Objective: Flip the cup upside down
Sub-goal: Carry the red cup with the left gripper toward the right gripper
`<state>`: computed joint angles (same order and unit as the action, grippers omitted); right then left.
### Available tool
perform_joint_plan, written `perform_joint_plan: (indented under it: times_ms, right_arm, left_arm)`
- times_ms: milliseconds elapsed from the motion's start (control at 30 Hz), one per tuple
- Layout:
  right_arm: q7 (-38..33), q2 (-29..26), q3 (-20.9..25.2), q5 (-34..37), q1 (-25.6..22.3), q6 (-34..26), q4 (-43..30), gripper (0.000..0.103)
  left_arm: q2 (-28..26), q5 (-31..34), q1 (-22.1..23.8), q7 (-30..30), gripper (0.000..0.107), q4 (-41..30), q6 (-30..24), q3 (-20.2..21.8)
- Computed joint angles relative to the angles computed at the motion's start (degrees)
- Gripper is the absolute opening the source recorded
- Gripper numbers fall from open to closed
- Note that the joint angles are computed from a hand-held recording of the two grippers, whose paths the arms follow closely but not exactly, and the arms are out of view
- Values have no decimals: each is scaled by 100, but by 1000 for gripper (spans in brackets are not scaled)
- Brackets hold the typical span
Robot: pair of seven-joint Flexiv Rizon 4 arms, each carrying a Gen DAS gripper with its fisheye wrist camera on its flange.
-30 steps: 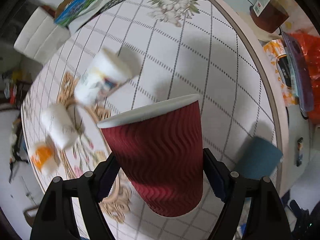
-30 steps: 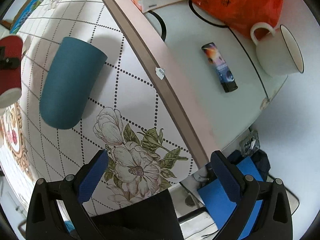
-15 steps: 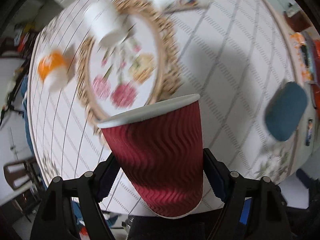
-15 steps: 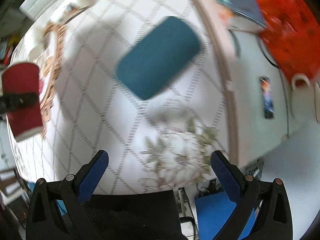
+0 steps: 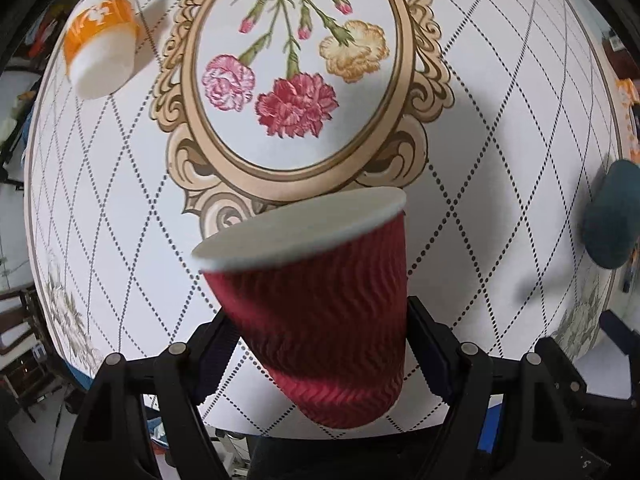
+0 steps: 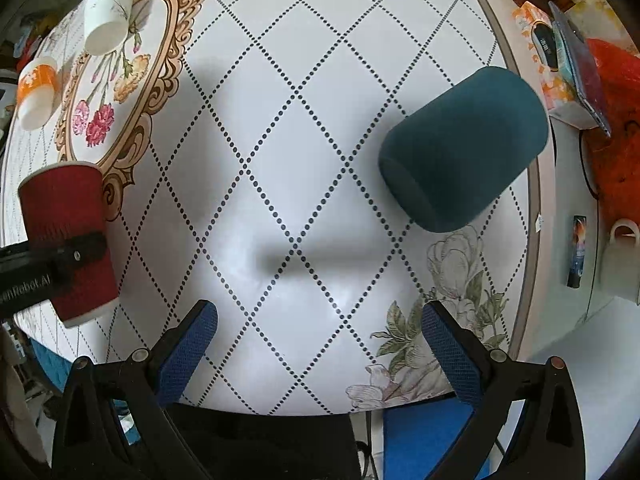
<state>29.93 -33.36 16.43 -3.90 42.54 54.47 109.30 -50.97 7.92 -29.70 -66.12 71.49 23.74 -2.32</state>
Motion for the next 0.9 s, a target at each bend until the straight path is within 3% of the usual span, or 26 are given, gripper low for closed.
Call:
perform_joint_plan:
  times_ms: [667, 900]
  right_arm:
    - [-37, 23, -1, 62, -14, -296, -157, 103]
    - [39, -6, -8, 38, 35, -211, -144, 103]
  left_arm:
    - [218, 28, 31, 634, 80, 553, 698, -93]
    - [176, -127, 49, 540, 80, 446, 450, -93]
